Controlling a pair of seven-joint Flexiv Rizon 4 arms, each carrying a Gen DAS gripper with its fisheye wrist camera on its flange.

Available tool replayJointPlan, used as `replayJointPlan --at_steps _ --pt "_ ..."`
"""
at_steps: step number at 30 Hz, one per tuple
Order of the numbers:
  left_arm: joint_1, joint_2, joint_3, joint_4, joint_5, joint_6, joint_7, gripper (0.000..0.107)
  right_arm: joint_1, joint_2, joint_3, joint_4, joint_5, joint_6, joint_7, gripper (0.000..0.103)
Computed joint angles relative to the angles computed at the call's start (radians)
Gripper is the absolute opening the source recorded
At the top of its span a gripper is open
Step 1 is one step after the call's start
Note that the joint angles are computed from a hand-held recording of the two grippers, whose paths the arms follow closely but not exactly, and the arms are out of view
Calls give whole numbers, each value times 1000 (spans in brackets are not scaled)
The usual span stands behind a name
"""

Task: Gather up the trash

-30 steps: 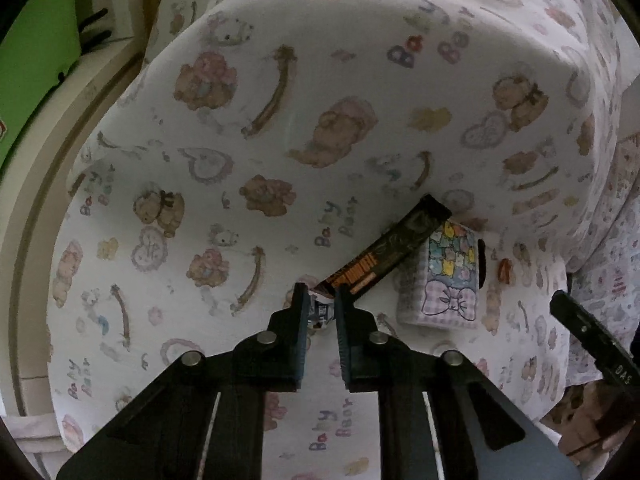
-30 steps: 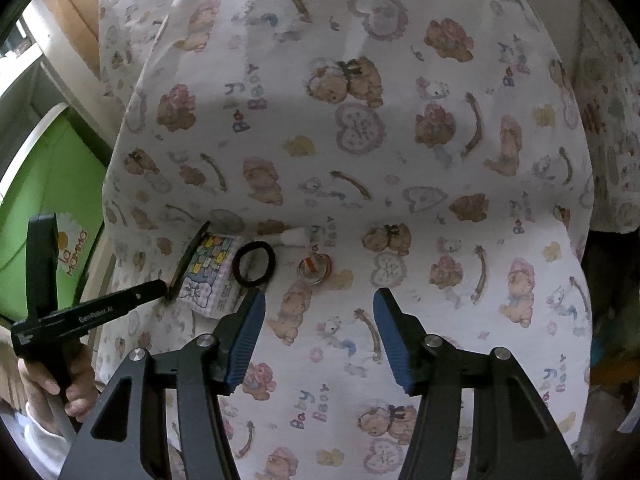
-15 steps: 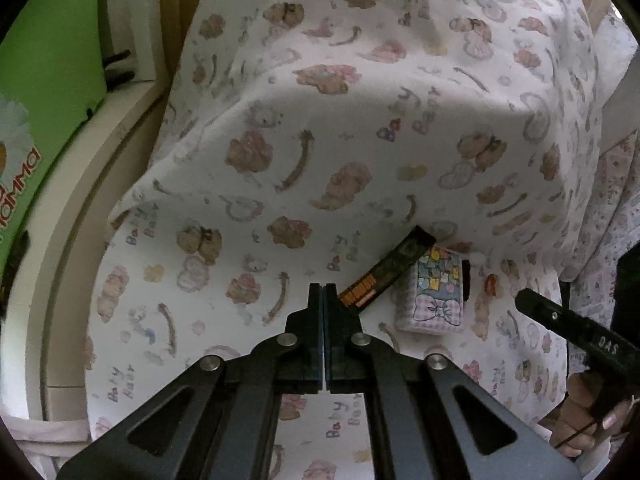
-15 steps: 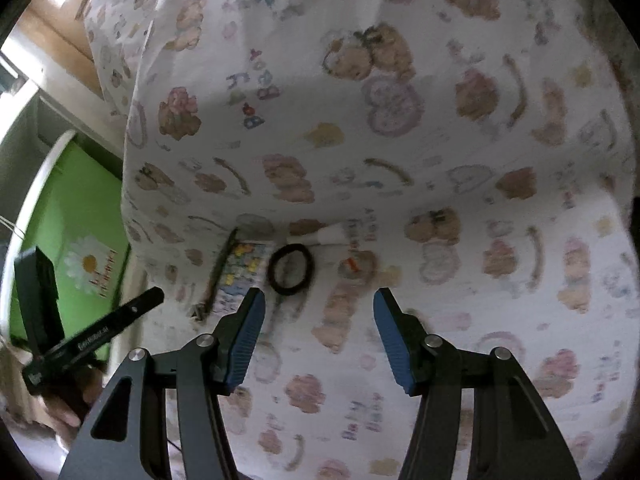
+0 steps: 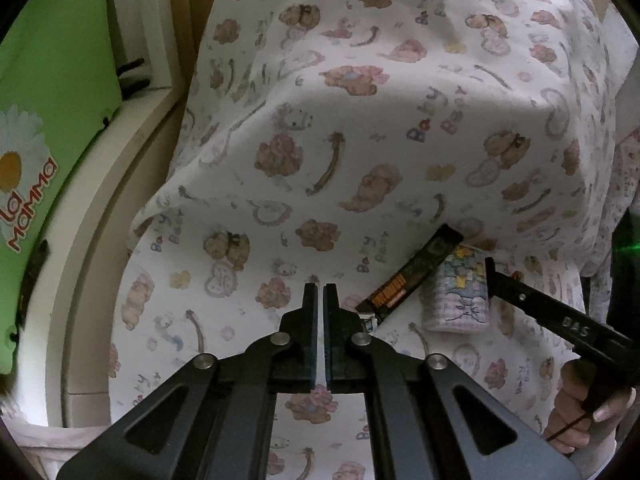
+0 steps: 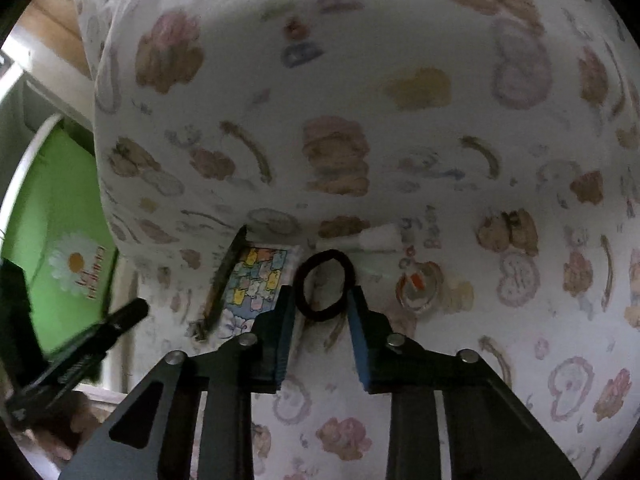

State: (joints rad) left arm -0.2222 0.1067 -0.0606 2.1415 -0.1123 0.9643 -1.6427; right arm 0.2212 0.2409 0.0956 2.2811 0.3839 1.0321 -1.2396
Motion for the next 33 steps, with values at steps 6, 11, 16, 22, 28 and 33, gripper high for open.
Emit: replayJointPlan --at_steps 6,11,16,22,28,33 --pt "-6 -1 1 7 -22 -7 41 21 -6 -37 33 1 -101 17 62 4" --pt "-8 -11 -6 3 -2 -27 27 32 -4 -16 42 26 -136 51 92 1" --pt "-15 -12 -6 8 -26 -28 29 33 28 38 2 24 -41 30 19 1" --pt "-21 -27 -20 -3 10 -31 -4 41 -21 59 14 34 -151 -22 85 11" --pt "-26 -39 -19 -16 24 -31 -36 43 -47 30 8 30 -175 -32 123 31" --pt "-25 -41 -18 -25 33 -24 -60 44 -94 -9 51 41 -371 -42 211 43"
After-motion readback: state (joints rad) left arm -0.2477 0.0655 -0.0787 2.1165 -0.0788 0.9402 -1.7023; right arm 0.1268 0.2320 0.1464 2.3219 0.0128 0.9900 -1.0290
